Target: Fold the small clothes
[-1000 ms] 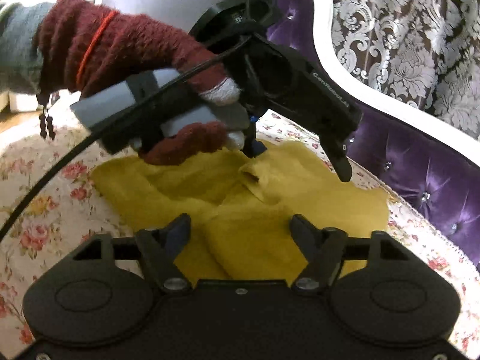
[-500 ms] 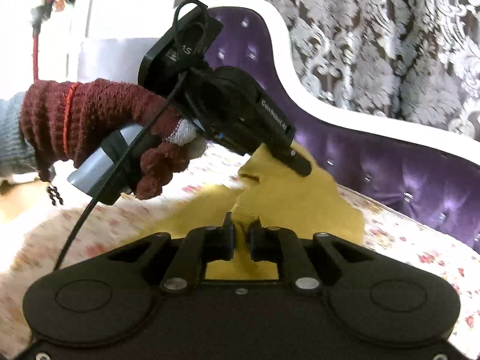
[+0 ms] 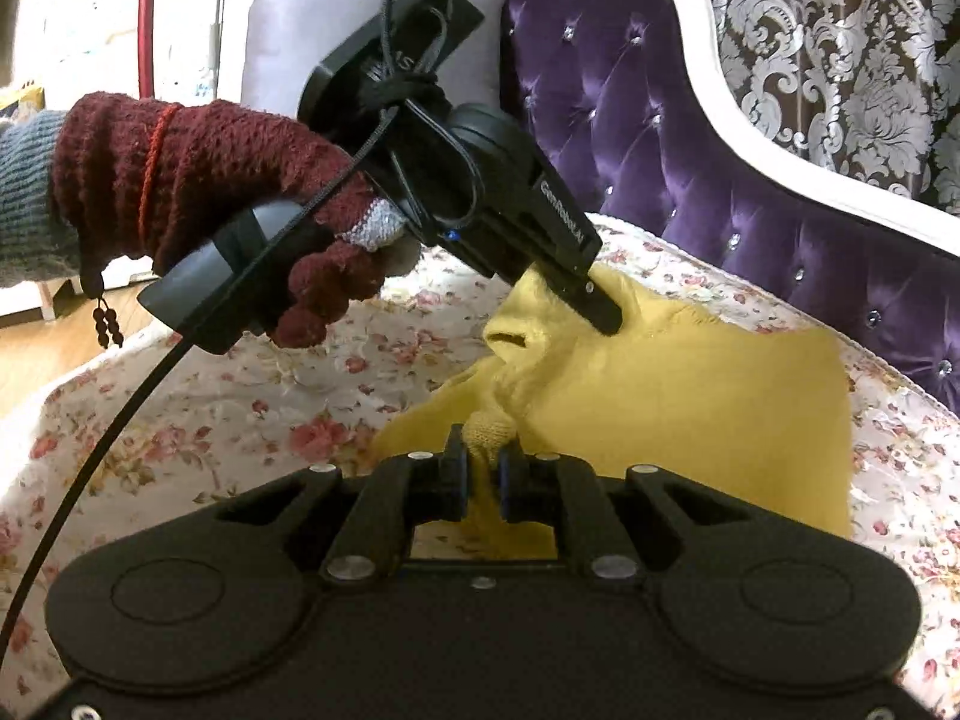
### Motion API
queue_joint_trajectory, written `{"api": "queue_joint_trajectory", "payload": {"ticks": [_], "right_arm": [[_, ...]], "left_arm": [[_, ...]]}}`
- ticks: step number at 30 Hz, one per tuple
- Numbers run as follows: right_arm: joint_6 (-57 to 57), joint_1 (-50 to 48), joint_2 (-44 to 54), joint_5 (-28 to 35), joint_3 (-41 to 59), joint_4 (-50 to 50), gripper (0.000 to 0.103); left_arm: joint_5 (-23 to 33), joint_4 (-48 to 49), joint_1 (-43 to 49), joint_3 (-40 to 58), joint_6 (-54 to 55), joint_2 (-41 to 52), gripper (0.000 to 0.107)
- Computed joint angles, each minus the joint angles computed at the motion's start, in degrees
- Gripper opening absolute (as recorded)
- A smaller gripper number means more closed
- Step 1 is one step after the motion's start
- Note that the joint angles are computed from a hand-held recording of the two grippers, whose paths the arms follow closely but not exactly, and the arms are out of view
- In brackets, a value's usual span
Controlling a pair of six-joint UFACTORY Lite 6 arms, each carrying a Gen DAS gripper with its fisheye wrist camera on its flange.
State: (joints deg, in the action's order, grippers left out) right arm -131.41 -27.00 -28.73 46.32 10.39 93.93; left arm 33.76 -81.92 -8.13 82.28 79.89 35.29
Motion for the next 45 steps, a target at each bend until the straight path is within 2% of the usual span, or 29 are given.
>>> {"api": "queue_joint_trajectory", "payload": {"ticks": [2,4,5,6,8,9,12,13,15,16,17,19,20,21,23,26,30,31,32,34,35,38,40,42,45], "right_arm": [[2.1,-2.2,-2.5,2.1,-0.3,-1.4,0.016],[3.5,-0.9,-3.2,1.5,-0.2,-0.3,0.022],[2.6,1.8,-1.4,-0.3,0.5,2.1,0.027],[2.0,5.0,0.5,-2.8,1.2,3.9,0.028],[2.3,8.7,3.5,-5.6,2.1,3.1,0.032],[3.0,7.3,3.3,-3.9,1.8,1.7,0.033],[9.0,-5.6,7.4,9.4,5.3,-9.5,0.038],[10.6,-10.0,9.4,13.2,7.4,-12.2,0.043],[11.8,-15.3,13.5,16.3,11.6,-13.4,0.056],[12.4,-17.2,15.4,16.5,13.8,-13.3,0.066],[12.8,-18.3,18.5,15.7,17.0,-12.1,0.075],[12.7,-17.0,24.3,10.9,22.9,-7.6,0.076],[12.3,-15.2,26.7,7.1,25.3,-4.5,0.077],[11.9,-13.3,29.4,4.1,27.9,-1.8,0.078],[11.2,-8.8,37.1,-1.2,34.8,4.2,0.084],[12.6,-3.2,47.6,-8.3,44.2,9.4,0.084],[16.6,-3.1,54.5,-11.0,49.2,6.8,0.084],[17.2,-3.1,56.0,-11.4,50.0,7.1,0.085],[17.6,-3.4,57.0,-11.3,50.2,7.5,0.086],[17.9,-3.9,58.1,-10.6,50.5,8.2,0.088],[18.3,-4.4,58.5,-9.9,50.6,8.2,0.088],[20.5,-5.2,57.5,-9.3,50.3,6.1,0.087],[20.8,-6.4,54.8,-7.9,48.4,5.1,0.087],[17.5,-8.1,49.6,-5.8,43.4,6.0,0.087],[10.4,-9.8,40.3,-2.5,34.0,5.3,0.087]], "left_arm": [[2.6,-3.1,0.5,-0.2,4.6,-1.9,0.012],[1.2,-3.2,-0.3,1.1,6.6,-1.9,0.012],[-1.6,-0.4,-1.3,2.8,4.6,-0.6,0.016],[-5.1,4.6,-2.5,4.5,0.2,1.1,0.016],[-8.5,14.1,-3.8,8.0,-9.5,5.4,0.021],[-9.1,15.3,-3.8,7.9,-10.8,6.0,0.025],[-10.3,12.2,-2.6,4.4,-6.9,3.7,0.036],[-11.7,14.8,-2.7,3.8,-9.2,2.7,0.042],[-14.2,22.1,-2.6,2.9,-15.5,0.9,0.044],[-16.0,24.1,-2.6,1.9,-17.3,-0.5,0.044],[-18.9,24.7,-3.0,0.5,-18.1,-2.2,0.044],[-23.0,18.7,-4.1,-1.4,-13.2,-5.2,0.047],[-23.2,16.9,-4.7,-0.6,-11.8,-5.2,0.055],[-23.0,17.5,-5.6,0.6,-12.5,-4.9,0.059],[-23.4,25.8,-8.2,4.7,-20.6,-2.6,0.062],[-23.3,43.8,-12.0,13.5,-38.4,4.6,0.062],[-20.9,66.1,-14.6,27.5,-62.4,16.6,0.063],[-19.2,72.0,-14.6,31.3,-68.4,19.7,0.066],[-17.7,77.9,-14.6,35.1,-74.4,23.0,0.08],[-18.2,88.8,-15.1,37.3,-85.2,25.5,0.094],[-17.9,91.4,-15.3,38.2,-87.6,26.1,0.095],[-17.0,87.8,-14.5,35.5,-83.6,22.9,0.093],[-19.9,83.2,-13.9,26.8,-79.0,15.9,0.093],[-25.0,71.3,-13.2,14.8,-67.4,6.9,0.093],[-26.6,53.3,-12.2,0.2,-50.5,-5.3,0.093]]}}
